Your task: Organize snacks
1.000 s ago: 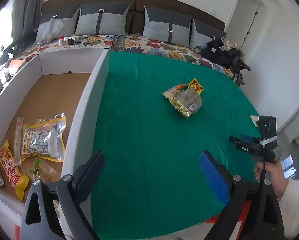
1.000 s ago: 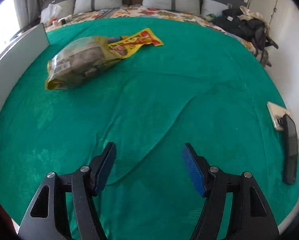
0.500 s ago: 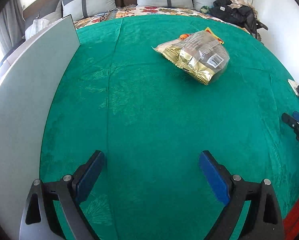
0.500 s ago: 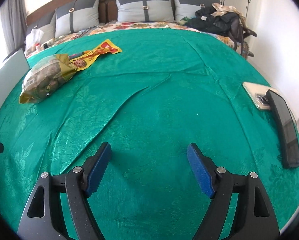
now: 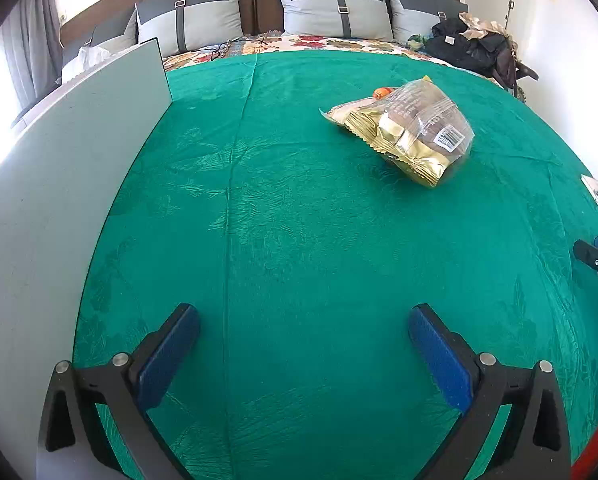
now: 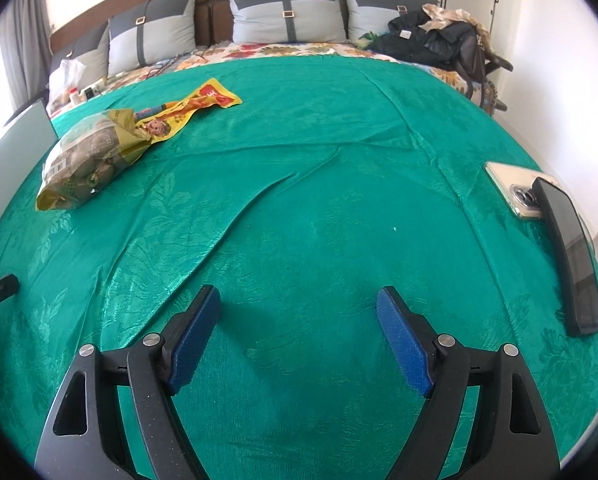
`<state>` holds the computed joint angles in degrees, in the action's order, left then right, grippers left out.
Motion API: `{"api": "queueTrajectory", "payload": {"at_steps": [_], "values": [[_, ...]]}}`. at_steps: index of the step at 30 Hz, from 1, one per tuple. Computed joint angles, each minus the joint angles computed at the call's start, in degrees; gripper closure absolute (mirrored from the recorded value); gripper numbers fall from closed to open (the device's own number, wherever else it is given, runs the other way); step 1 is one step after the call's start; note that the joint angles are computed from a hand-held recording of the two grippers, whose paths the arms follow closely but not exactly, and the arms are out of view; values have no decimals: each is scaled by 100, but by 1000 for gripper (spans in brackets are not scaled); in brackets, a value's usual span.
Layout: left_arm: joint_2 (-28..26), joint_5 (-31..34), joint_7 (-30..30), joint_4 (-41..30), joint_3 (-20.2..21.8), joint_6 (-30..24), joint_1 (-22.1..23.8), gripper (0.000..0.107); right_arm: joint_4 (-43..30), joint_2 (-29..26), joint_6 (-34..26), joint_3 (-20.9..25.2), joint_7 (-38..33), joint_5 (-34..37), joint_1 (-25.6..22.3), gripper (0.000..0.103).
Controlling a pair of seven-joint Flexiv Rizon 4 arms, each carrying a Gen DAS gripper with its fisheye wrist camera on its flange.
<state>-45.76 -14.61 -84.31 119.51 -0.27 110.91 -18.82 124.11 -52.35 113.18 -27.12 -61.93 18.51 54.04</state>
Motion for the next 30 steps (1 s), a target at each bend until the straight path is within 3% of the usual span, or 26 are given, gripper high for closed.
{"api": "queueTrajectory", "payload": {"at_steps": [13,30], "values": [[-9,-2,-13,-18,18,-9,-20,4,4,14,-16,-5,-12,0,3,19],[10,-38,-14,-13,60,-34,-61,4,4,67,-106,55,41,-145,-93,11]]}}
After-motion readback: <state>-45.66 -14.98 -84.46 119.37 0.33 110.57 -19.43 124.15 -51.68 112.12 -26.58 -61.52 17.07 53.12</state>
